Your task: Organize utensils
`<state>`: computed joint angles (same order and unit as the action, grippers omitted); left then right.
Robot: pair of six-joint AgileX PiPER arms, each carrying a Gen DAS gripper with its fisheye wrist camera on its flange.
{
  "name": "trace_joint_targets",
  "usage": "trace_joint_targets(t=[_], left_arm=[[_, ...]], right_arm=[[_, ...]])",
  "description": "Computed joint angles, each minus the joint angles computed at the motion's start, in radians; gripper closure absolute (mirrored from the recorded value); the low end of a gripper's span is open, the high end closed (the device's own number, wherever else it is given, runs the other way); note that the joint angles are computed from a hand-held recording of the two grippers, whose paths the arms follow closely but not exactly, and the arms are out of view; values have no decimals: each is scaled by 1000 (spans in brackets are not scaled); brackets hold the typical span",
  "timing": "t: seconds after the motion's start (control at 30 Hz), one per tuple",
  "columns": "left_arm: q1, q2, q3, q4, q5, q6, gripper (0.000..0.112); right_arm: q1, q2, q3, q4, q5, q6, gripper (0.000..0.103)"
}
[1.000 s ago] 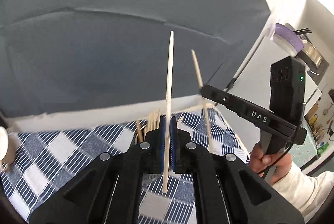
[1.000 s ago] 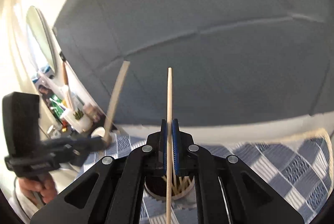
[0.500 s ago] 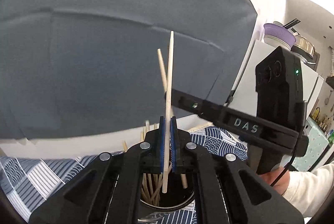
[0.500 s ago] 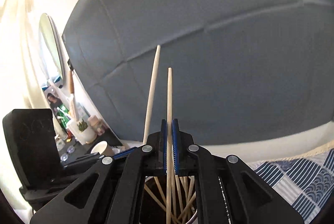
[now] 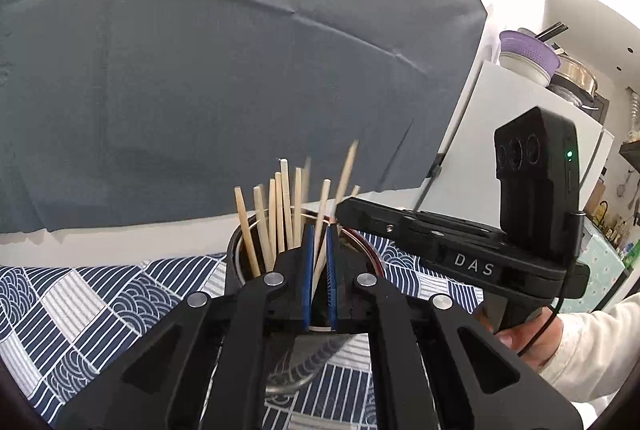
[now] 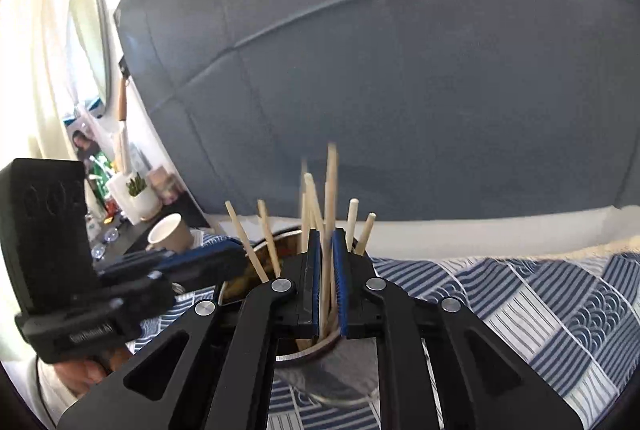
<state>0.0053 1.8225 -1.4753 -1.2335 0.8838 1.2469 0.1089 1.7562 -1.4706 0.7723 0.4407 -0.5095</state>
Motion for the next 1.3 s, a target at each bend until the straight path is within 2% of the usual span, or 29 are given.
trace_joint_targets(t=[0.07, 0.1, 0.13, 0.2, 0.3, 0.37, 0.4, 0.43, 0.5, 0.57, 0.63, 0.73, 0.8, 0.87, 0.93, 1.03, 1.13, 1.23, 1.3], left_arm=[[1, -8, -16, 47, 10, -49, 81], [10, -16, -7, 47, 19, -47, 66], [22, -32, 8, 44, 26, -48, 51], [35, -65, 34, 36, 27, -55, 40], [59, -113, 57, 45, 32, -84, 26], [77, -135, 59, 68, 47, -122, 24], [83, -145, 62, 81, 47, -137, 19], [90, -161, 73, 95, 39, -156, 17], [110, -187, 91, 108, 49, -169, 15], [112, -220, 112, 167, 26, -209, 15], [121, -245, 127, 226, 30, -236, 15], [116, -290, 136, 383, 45, -356, 15], [103, -344, 171, 493, 13, -455, 15], [75, -416, 224, 624, -52, -551, 15], [70, -474, 261, 684, -68, -602, 15], [100, -539, 280, 679, 7, -619, 15], [145, -625, 302, 631, 84, -584, 15], [144, -686, 301, 659, 141, -618, 15], [198, -721, 318, 579, 203, -558, 15]], right_arm=[[6, -18, 15, -86, -12, 95, 93], [6, -31, 23, -131, -8, 147, 88], [2, -49, 39, -142, -7, 166, 75], [-2, -100, 92, -183, -35, 215, 56], [-5, -178, 157, -276, -53, 319, 48], [1, -214, 176, -354, -46, 405, 42], [9, -238, 190, -423, -44, 474, 34], [22, -261, 202, -509, -40, 560, 24], [40, -304, 232, -610, -37, 662, 16], [63, -335, 247, -706, -17, 753, 16], [85, -358, 249, -758, 35, 809, 14], [137, -409, 266, -879, 120, 942, 9], [183, -449, 280, -977, 179, 1051, 8], [232, -501, 304, -1042, 228, 1142, 8], [282, -550, 326, -1104, 277, 1213, 8], [365, -608, 331, -1160, 382, 1286, 8], [508, -648, 314, -1263, 539, 1405, 8], [653, -658, 285, -1345, 698, 1497, 8], [730, -666, 277, -1369, 768, 1545, 8]])
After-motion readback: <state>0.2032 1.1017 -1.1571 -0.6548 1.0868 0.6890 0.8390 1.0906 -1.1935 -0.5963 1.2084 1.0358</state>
